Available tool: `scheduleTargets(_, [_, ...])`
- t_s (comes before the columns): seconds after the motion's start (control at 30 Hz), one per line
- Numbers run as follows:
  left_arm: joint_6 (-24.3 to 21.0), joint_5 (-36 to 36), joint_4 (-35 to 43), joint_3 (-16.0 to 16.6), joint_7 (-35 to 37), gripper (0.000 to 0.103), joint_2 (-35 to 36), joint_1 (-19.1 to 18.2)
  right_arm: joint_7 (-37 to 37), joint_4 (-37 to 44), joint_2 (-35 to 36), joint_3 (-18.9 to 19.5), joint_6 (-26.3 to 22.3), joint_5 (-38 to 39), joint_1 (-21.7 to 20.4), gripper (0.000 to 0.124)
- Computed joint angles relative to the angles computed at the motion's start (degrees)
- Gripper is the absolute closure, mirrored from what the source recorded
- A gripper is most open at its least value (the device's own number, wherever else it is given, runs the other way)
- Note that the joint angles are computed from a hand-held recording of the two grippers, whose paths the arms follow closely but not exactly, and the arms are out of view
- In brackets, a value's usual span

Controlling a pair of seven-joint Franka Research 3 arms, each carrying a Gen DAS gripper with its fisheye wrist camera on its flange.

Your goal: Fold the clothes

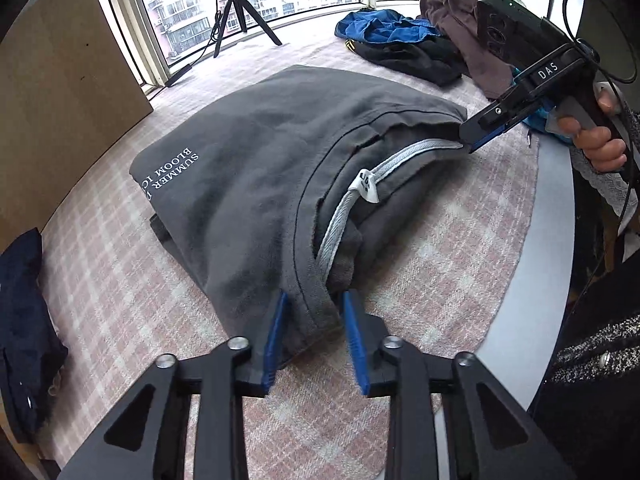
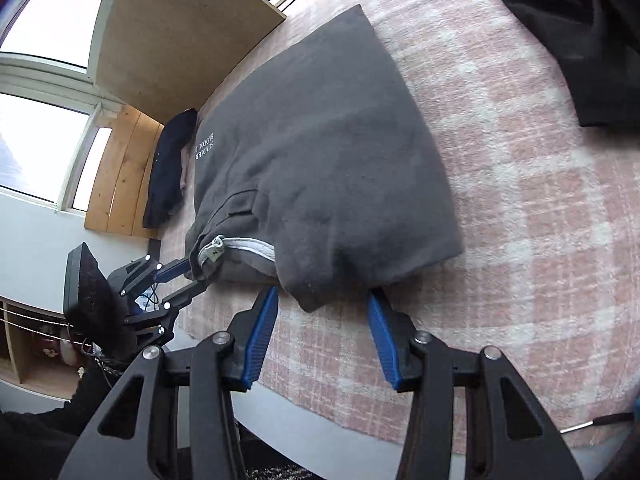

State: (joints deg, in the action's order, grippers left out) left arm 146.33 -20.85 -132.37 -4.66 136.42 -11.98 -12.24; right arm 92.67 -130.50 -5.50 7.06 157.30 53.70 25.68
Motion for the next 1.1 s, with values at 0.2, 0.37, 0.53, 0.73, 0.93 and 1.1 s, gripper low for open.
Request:
scheduleTargets(0.2, [-3.7,-2.58,2.1,1.31,2.24,0.1,-0.46,0.44,1.39,1.85,-0.87,0.21,0.04,-2.7,0.32,0.114])
scheduleTargets(0.37, [-8.71,-7.28,4.11,2.82,5.93,0.1,-1.87,0.83,3.0,1.92,-4.34,-0.16,-2.79,-5.49,-0.39,0.114])
scheduleTargets(0.53, [-11.8,0.0,5.06,-0.01,2.96,0.093,1.43,2.64,12.0,8.09,1.02,0.61,-19.61,-23.09,-2.41,0.11])
scheduleTargets(0.73, [-15.46,-5.32,6.87,2.26,3.76,0.084,-1.03,3.81,10.24,10.23,-2.47,0.84,-19.65,-29.2,-2.53,0.11])
scheduleTargets(0.93, [-7.91,-10.53,13.09,2.25,-3.01,0.081,6.09,7.43,13.11,29.25,9.15,1.46,-17.15,-42.38,-2.6,0.098])
scheduleTargets(1.1, [-0.65,-7.68,18.74,0.2,0.82,0.081,13.51,9.93,12.26,49.62,26.11,1.26,-19.7,-44.9,1.32,0.098])
